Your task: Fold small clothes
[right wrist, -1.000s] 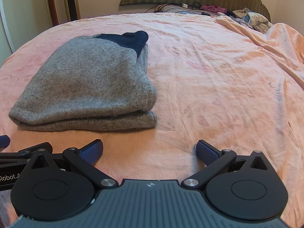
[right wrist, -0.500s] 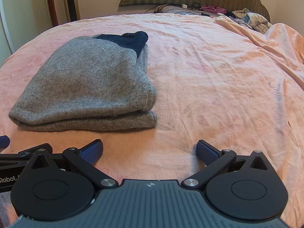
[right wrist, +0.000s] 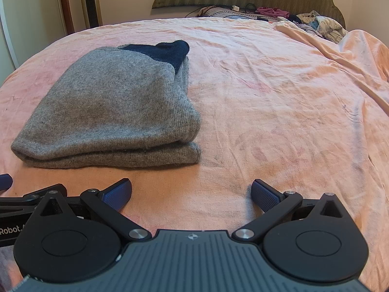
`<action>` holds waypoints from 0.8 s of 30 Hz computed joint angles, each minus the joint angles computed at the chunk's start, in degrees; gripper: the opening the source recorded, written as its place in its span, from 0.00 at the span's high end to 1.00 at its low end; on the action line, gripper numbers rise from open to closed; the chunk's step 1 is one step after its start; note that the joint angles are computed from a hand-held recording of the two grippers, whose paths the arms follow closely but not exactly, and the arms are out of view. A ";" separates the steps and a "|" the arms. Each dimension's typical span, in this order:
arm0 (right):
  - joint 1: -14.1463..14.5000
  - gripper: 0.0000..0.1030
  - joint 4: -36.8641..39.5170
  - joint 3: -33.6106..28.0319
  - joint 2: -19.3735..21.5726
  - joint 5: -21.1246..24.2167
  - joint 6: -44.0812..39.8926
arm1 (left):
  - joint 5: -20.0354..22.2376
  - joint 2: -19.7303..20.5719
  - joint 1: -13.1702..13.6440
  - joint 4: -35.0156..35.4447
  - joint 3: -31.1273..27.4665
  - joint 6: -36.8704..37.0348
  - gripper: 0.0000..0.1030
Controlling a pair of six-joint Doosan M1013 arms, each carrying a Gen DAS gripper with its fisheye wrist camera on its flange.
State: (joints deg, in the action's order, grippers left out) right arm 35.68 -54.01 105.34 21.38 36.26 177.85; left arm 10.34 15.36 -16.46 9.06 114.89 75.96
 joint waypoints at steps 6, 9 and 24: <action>0.00 0.00 -0.04 0.01 -0.01 -0.02 0.03 | 0.07 0.00 0.00 0.20 -0.02 -0.15 0.00; -0.19 0.00 2.63 -0.46 -0.21 0.41 -2.87 | 0.87 -0.22 0.08 -1.52 -0.21 1.53 0.00; 0.28 0.00 3.56 -0.54 -1.01 1.31 -3.90 | 1.30 -0.91 0.18 -4.44 -0.04 4.66 0.00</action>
